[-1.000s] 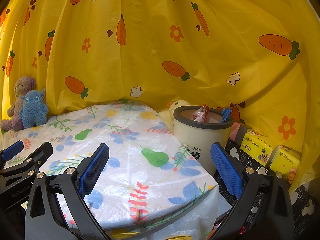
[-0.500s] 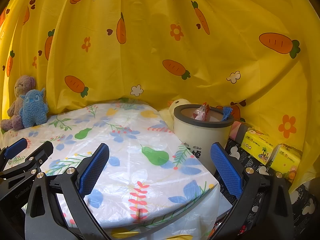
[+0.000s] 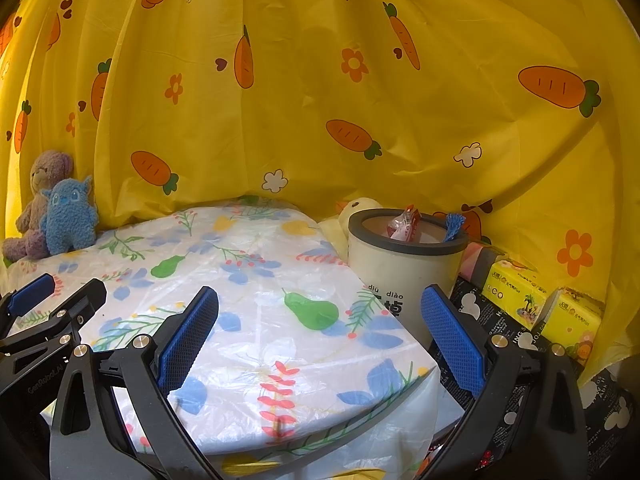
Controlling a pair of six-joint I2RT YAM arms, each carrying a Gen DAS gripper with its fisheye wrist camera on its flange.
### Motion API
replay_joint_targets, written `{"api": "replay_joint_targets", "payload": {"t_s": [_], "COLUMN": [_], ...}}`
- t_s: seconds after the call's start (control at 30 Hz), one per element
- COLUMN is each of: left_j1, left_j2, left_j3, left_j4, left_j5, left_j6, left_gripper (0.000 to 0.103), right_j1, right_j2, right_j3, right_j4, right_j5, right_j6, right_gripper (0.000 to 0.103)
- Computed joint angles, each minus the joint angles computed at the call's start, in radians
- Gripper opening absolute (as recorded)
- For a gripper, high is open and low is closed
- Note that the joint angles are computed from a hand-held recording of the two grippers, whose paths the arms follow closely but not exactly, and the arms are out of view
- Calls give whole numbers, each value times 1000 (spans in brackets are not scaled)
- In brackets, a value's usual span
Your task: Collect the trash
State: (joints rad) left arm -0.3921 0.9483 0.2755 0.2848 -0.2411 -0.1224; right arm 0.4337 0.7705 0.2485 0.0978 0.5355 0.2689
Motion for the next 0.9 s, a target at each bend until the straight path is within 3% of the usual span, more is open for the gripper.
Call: {"api": "replay_joint_targets", "payload": {"t_s": [0.9], "left_j1": [-2], "left_j2": [-11], "left_j3": [2], "left_j4": [-8], "left_j5": [-1], "left_j6": [-9], "left_gripper": [80], "right_j1": [-5], "right_j2": [1], "right_j3": [-8], "right_j4": [15], "right_j5": [-13], "right_j6": [-9], "right_gripper": [97]}}
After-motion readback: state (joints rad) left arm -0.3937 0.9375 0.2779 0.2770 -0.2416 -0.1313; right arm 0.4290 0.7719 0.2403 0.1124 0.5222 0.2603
